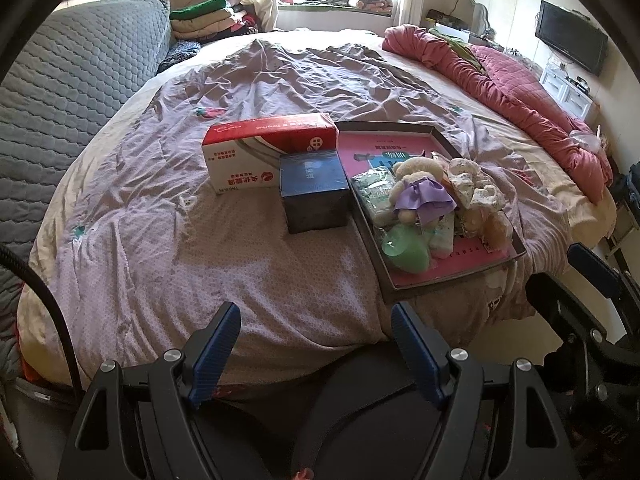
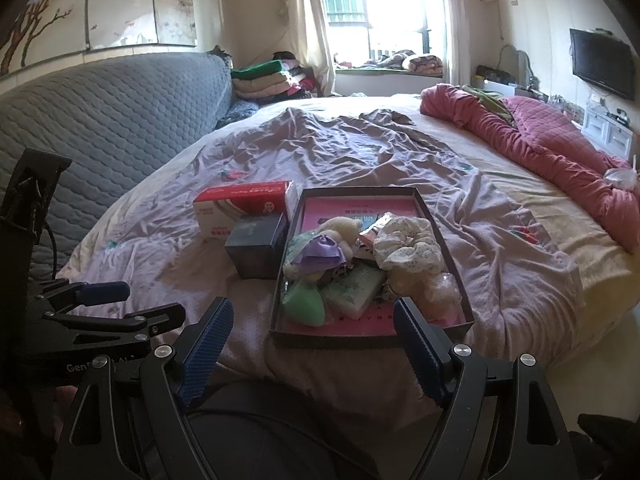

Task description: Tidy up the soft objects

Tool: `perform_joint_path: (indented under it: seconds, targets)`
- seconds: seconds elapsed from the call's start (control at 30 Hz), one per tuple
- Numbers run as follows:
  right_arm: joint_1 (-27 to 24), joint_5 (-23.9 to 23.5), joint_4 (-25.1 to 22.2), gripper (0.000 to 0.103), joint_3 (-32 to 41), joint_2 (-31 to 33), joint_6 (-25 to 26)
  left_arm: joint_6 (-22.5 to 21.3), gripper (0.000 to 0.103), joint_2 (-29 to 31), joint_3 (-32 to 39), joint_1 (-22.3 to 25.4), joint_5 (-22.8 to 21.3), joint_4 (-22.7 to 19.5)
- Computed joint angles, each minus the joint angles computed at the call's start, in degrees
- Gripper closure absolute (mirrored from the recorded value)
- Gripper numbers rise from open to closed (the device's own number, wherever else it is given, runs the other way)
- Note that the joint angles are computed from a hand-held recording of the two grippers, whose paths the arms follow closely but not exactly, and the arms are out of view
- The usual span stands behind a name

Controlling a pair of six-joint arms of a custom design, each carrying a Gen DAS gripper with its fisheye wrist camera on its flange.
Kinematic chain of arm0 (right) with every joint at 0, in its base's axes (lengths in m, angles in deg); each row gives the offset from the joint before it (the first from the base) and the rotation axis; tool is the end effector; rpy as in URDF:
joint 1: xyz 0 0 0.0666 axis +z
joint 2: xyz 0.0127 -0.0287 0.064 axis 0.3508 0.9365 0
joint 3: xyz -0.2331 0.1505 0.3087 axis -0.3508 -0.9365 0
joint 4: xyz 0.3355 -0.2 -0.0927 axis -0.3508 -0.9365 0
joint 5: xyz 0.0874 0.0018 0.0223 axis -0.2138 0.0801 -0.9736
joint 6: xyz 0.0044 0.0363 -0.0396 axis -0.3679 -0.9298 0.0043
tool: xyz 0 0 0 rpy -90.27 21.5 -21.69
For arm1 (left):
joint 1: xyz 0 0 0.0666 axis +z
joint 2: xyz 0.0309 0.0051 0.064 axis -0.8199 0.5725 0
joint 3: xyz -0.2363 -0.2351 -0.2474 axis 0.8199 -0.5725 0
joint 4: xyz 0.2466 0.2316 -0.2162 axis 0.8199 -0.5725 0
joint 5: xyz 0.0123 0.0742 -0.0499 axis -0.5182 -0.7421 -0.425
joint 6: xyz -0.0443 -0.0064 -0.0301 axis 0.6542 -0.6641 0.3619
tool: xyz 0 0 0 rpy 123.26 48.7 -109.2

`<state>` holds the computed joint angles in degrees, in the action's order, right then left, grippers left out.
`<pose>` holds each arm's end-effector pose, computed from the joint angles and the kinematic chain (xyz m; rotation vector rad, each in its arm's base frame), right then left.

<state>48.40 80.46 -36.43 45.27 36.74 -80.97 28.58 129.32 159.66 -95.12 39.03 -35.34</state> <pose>0.4091 0.2217 0.4335 -0.6463 2.2215 0.4130 0.3696 -0.2898 0.4225 -0.4457 2.5193 0.0847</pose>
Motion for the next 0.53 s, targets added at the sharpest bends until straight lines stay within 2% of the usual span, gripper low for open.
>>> perform_joint_path:
  seconds: [0.53]
  targets:
    - [-0.14, -0.24, 0.22, 0.02, -0.03, 0.01, -0.44, -0.1, 0.026, 0.33, -0.17, 0.19, -0.81, -1.14]
